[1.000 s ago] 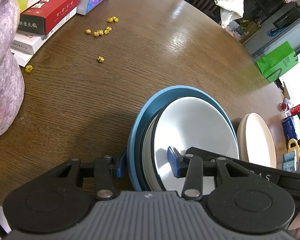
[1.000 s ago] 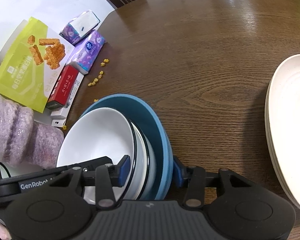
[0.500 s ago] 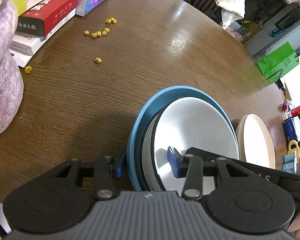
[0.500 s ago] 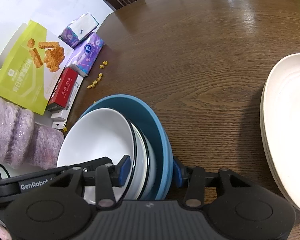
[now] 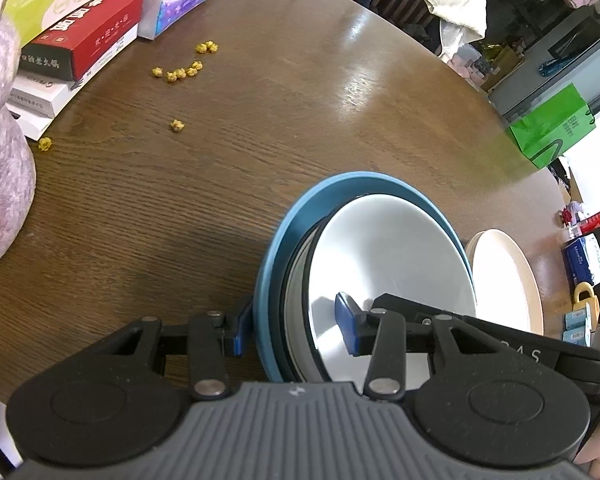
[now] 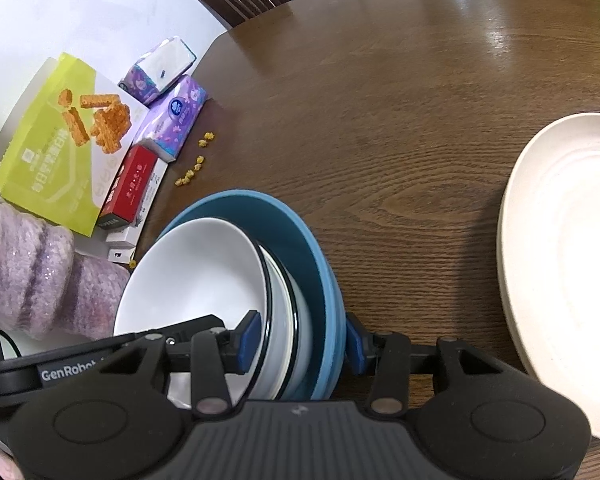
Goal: Organize plates and bowls
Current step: 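Carry the bowl stack with both grippers toward the cream plates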
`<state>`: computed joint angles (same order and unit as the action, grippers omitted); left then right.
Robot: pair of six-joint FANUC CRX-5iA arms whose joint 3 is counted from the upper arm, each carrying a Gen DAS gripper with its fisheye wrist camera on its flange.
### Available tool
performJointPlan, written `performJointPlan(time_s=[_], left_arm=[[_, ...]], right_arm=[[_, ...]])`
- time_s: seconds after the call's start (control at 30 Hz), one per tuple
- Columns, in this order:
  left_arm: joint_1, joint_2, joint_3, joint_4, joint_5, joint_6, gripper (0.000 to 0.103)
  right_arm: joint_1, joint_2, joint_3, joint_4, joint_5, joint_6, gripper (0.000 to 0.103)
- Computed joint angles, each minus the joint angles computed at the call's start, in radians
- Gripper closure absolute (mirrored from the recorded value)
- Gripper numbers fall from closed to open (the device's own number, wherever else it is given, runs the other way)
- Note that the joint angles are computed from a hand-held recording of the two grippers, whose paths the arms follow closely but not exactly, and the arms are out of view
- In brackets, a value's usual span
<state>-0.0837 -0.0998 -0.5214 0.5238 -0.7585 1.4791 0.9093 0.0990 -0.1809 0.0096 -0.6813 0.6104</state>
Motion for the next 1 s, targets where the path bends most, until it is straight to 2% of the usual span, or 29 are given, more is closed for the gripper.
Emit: performJointPlan(time_s=[1.0], left_arm=[[-0.115, 0.021, 0.093, -0.110, 0.014, 0.171, 0.061]], right_arm=[[-0.039, -0.097, -0.073, -0.007, 0.023, 0.033, 0.060]])
